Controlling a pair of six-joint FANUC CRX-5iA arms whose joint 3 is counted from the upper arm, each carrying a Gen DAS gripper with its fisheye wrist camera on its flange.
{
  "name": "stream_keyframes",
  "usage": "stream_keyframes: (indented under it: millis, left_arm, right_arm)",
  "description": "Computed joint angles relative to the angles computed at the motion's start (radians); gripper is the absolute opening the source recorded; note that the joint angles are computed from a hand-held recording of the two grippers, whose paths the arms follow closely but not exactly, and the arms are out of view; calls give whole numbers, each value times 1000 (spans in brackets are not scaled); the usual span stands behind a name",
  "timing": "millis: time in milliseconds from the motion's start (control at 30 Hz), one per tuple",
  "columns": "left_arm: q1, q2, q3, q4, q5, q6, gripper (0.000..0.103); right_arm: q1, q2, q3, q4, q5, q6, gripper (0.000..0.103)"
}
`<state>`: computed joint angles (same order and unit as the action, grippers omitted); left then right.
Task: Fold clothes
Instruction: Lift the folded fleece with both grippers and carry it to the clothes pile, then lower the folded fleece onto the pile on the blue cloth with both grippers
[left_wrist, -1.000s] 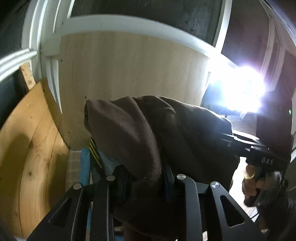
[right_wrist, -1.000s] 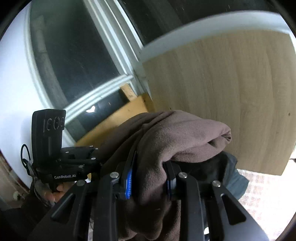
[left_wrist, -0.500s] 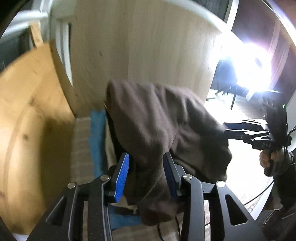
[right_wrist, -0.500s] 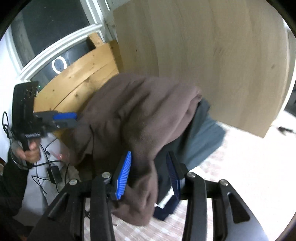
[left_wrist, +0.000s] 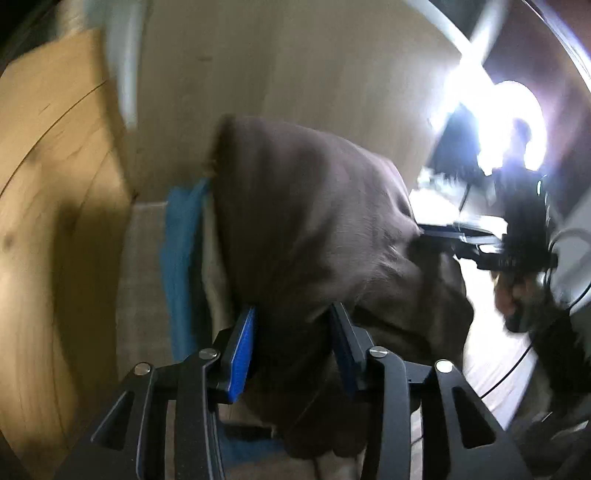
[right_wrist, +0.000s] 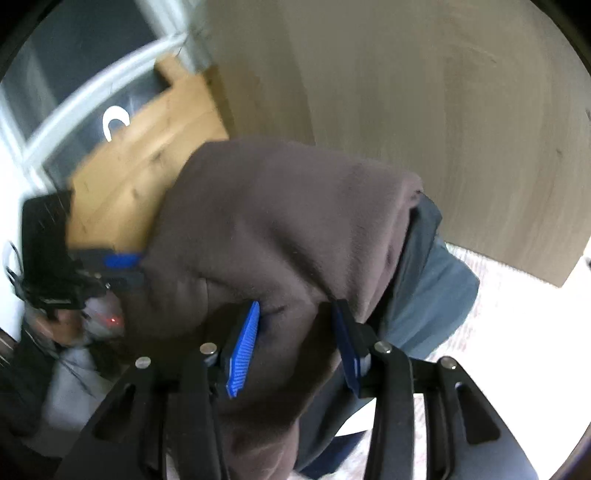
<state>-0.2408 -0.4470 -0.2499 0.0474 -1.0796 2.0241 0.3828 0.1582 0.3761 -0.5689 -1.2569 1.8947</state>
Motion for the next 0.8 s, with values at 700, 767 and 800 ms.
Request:
stream_keyframes:
  millis: [700, 767, 800]
  left_arm:
    - [-215, -31, -58, -172, 52, 240, 16]
    - [-240, -28, -55, -201, 65, 272, 12]
    - [-252, -29, -58, -208, 72, 287, 10]
  right_arm:
    - [288, 156, 204, 197, 42, 20, 40]
    - [301, 168, 186, 249, 98, -27, 27]
    - [295, 185, 191, 256, 111, -63, 21]
